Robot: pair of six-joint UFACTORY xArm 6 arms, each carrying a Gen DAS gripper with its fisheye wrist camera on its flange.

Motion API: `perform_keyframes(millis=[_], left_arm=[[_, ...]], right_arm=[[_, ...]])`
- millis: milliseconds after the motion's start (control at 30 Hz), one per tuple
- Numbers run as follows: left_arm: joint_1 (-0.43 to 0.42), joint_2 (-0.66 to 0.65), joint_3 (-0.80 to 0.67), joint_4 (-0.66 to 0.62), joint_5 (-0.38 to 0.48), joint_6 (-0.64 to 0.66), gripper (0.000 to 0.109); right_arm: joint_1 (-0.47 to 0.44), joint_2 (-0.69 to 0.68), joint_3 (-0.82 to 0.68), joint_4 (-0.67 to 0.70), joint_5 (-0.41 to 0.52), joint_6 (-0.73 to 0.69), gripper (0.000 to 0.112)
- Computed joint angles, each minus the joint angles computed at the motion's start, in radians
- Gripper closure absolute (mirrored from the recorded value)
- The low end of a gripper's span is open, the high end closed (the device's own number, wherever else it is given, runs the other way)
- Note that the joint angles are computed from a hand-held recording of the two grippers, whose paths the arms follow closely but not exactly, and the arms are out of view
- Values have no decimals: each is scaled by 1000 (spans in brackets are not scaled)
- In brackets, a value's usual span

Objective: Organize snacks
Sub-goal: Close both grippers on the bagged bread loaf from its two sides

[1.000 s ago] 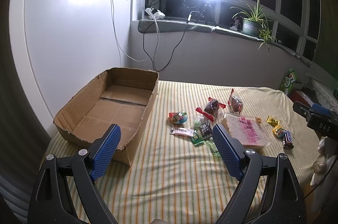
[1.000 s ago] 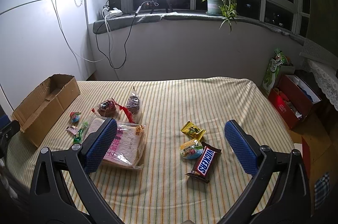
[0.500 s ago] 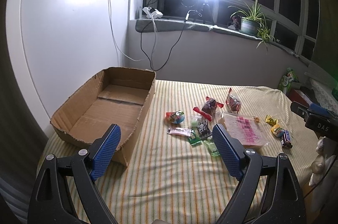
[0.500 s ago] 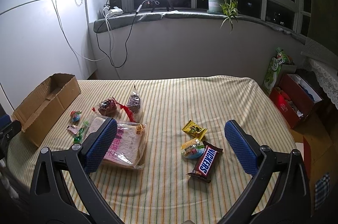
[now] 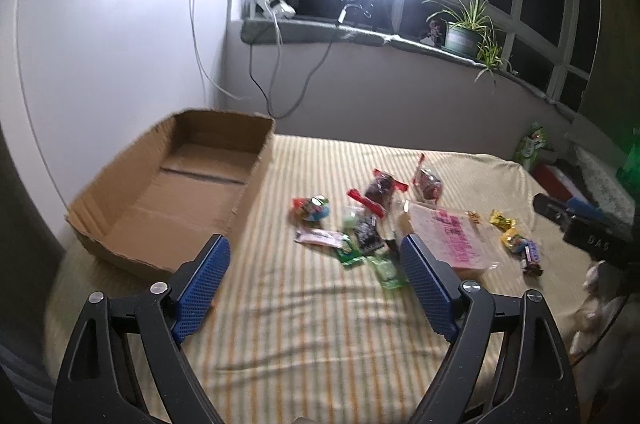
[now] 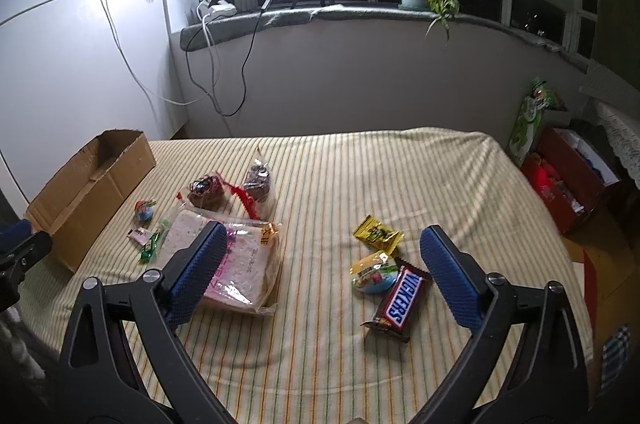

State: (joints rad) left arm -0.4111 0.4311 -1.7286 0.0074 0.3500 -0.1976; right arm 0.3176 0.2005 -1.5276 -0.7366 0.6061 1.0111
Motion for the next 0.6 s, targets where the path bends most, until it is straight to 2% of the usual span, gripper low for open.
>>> perform_keyframes(millis=[67,100,200,267,400,500,600], left_arm=[[-5,12,-15,-61,15,46,25],[-7,18,-24,-90,23,68,25],[-13,41,-55,-165,51,125,27],[-18,56,-77,-209,72,163,33],[-26,105,-151,-336,142,258,38],[-30,153,-223,-403,200,297,42],[-34,197,-290,-453,250,320,45]], right_arm=[[-8,4,9,50,-26,-33,15],[-11,7,12,75,-35,-49,20],[-23,19,21,209,-69,-141,25],[-28,24,30,278,-90,-187,28],[-34,47,36,507,-140,-367,34],[-36,75,25,697,-154,-508,36],[-34,96,13,782,-157,-579,36]])
